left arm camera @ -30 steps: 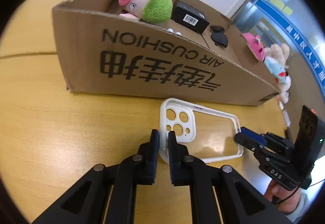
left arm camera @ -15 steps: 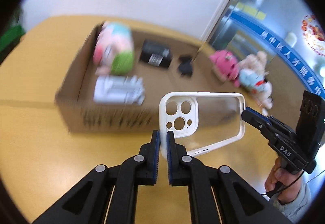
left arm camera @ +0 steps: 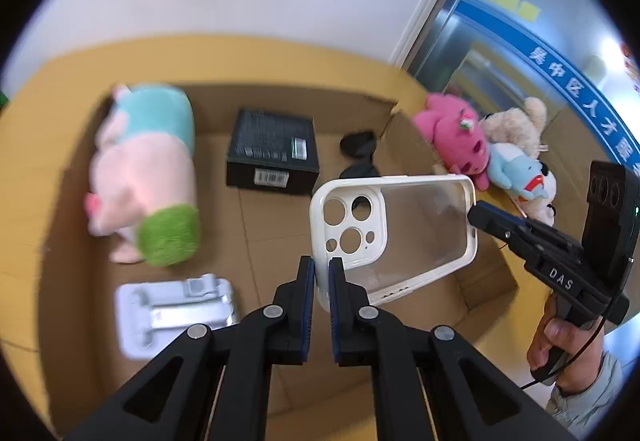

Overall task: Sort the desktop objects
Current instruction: 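Open both grippers to drop the phone case into the box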

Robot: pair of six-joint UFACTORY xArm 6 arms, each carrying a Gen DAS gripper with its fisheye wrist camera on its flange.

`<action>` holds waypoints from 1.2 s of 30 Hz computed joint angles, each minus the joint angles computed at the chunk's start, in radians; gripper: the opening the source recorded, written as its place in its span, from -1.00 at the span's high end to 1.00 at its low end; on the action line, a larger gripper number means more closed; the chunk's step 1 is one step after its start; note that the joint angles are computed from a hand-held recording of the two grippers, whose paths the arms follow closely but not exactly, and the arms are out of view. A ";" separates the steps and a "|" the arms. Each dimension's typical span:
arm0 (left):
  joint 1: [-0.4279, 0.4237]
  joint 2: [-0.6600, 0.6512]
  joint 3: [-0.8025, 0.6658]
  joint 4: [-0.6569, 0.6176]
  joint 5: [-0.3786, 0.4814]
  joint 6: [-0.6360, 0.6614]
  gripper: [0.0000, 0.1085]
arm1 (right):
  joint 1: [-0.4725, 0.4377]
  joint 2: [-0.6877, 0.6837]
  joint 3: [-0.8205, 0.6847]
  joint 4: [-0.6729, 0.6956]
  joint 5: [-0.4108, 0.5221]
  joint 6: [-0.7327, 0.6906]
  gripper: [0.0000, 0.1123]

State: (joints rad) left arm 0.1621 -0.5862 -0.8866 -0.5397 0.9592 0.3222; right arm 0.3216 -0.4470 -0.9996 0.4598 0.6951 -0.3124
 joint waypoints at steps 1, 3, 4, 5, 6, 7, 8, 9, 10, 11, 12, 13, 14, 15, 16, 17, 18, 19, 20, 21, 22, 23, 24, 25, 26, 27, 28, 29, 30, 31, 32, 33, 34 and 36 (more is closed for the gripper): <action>0.002 0.030 -0.013 -0.013 0.016 0.000 0.89 | -0.012 0.025 -0.016 -0.001 0.023 0.004 0.86; -0.006 0.103 -0.048 -0.007 0.039 -0.009 0.89 | -0.052 0.090 -0.058 0.033 0.103 0.018 0.86; -0.011 0.140 -0.063 -0.005 0.058 -0.024 0.89 | -0.065 0.114 -0.069 0.034 0.128 0.035 0.86; -0.020 0.160 -0.070 0.009 0.066 -0.039 0.89 | -0.069 0.125 -0.072 0.026 0.142 0.047 0.86; -0.035 0.170 -0.070 0.036 0.070 -0.057 0.89 | -0.070 0.147 -0.085 -0.005 0.171 0.076 0.86; -0.050 0.178 -0.070 0.066 0.079 -0.080 0.89 | -0.065 0.152 -0.083 -0.033 0.187 0.099 0.85; -0.062 0.189 -0.075 0.095 0.091 -0.106 0.89 | -0.062 0.163 -0.090 -0.059 0.208 0.113 0.85; -0.064 0.197 -0.081 0.108 0.107 -0.117 0.89 | -0.060 0.171 -0.098 -0.074 0.217 0.122 0.85; -0.071 0.198 -0.087 0.120 0.116 -0.129 0.89 | -0.055 0.182 -0.116 -0.104 0.241 0.141 0.85; -0.077 0.201 -0.091 0.139 0.121 -0.143 0.89 | -0.053 0.192 -0.123 -0.113 0.254 0.143 0.85; -0.085 0.207 -0.097 0.164 0.131 -0.162 0.89 | -0.048 0.206 -0.138 -0.126 0.275 0.151 0.85; -0.096 0.214 -0.102 0.190 0.144 -0.177 0.88 | -0.043 0.218 -0.152 -0.150 0.296 0.165 0.85; -0.103 0.220 -0.106 0.202 0.157 -0.188 0.88 | -0.043 0.220 -0.155 -0.157 0.306 0.168 0.85; -0.110 0.217 -0.100 0.206 0.163 -0.196 0.87 | -0.042 0.222 -0.158 -0.160 0.312 0.171 0.85; -0.113 0.216 -0.094 0.207 0.159 -0.198 0.87 | -0.041 0.218 -0.156 -0.163 0.311 0.174 0.83; -0.115 0.210 -0.086 0.210 0.156 -0.205 0.87 | -0.041 0.208 -0.146 -0.163 0.301 0.180 0.83; -0.115 0.202 -0.078 0.211 0.152 -0.215 0.87 | -0.041 0.203 -0.145 -0.165 0.295 0.186 0.80; -0.111 0.192 -0.072 0.208 0.148 -0.217 0.87 | -0.040 0.177 -0.119 -0.145 0.267 0.176 0.68; -0.109 0.175 -0.061 0.203 0.139 -0.214 0.87 | -0.040 0.162 -0.105 -0.126 0.249 0.161 0.48; -0.106 0.134 -0.035 0.197 0.119 -0.209 0.87 | -0.029 0.114 -0.066 -0.118 0.209 0.148 0.37; -0.100 0.105 -0.019 0.195 0.101 -0.202 0.83 | -0.018 0.077 -0.035 -0.118 0.172 0.136 0.16; -0.101 0.049 0.014 0.206 0.064 -0.203 0.71 | -0.003 0.036 -0.001 -0.120 0.129 0.126 -0.07; -0.104 0.002 0.044 0.225 0.026 -0.208 0.61 | 0.025 -0.034 0.061 -0.129 0.061 0.124 -0.18; -0.111 -0.069 0.089 0.259 -0.026 -0.218 0.35 | 0.046 -0.079 0.101 -0.139 0.019 0.124 -0.42; -0.119 -0.147 0.143 0.303 -0.088 -0.233 0.03 | 0.075 -0.130 0.152 -0.157 -0.040 0.123 -0.58; -0.132 -0.241 0.211 0.371 -0.165 -0.269 -0.12 | 0.100 -0.164 0.192 -0.185 -0.089 0.134 -0.63; -0.139 -0.305 0.260 0.437 -0.224 -0.309 -0.35 | 0.137 -0.215 0.255 -0.255 -0.162 0.178 -0.71; -0.148 -0.364 0.307 0.517 -0.270 -0.368 -0.46 | 0.151 -0.233 0.280 -0.288 -0.192 0.204 -0.76; -0.148 -0.438 0.362 0.600 -0.306 -0.427 -0.46 | 0.171 -0.261 0.325 -0.336 -0.239 0.256 -0.78; -0.142 -0.472 0.386 0.641 -0.313 -0.456 -0.46 | 0.175 -0.274 0.347 -0.353 -0.263 0.288 -0.81; -0.131 -0.512 0.415 0.664 -0.315 -0.475 -0.46 | 0.175 -0.283 0.368 -0.369 -0.285 0.324 -0.83; -0.118 -0.533 0.432 0.673 -0.314 -0.486 -0.46 | 0.169 -0.289 0.382 -0.383 -0.298 0.350 -0.83; -0.096 -0.560 0.458 0.681 -0.310 -0.505 -0.46 | 0.162 -0.287 0.397 -0.422 -0.317 0.405 -0.83; -0.042 -0.598 0.503 0.657 -0.323 -0.484 -0.46 | 0.151 -0.276 0.413 -0.470 -0.335 0.459 -0.83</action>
State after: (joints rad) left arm 0.1201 -1.1847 -0.3831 0.1178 0.6360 -0.1616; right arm 0.4721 -0.7229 -0.5867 -0.0100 0.3596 0.1463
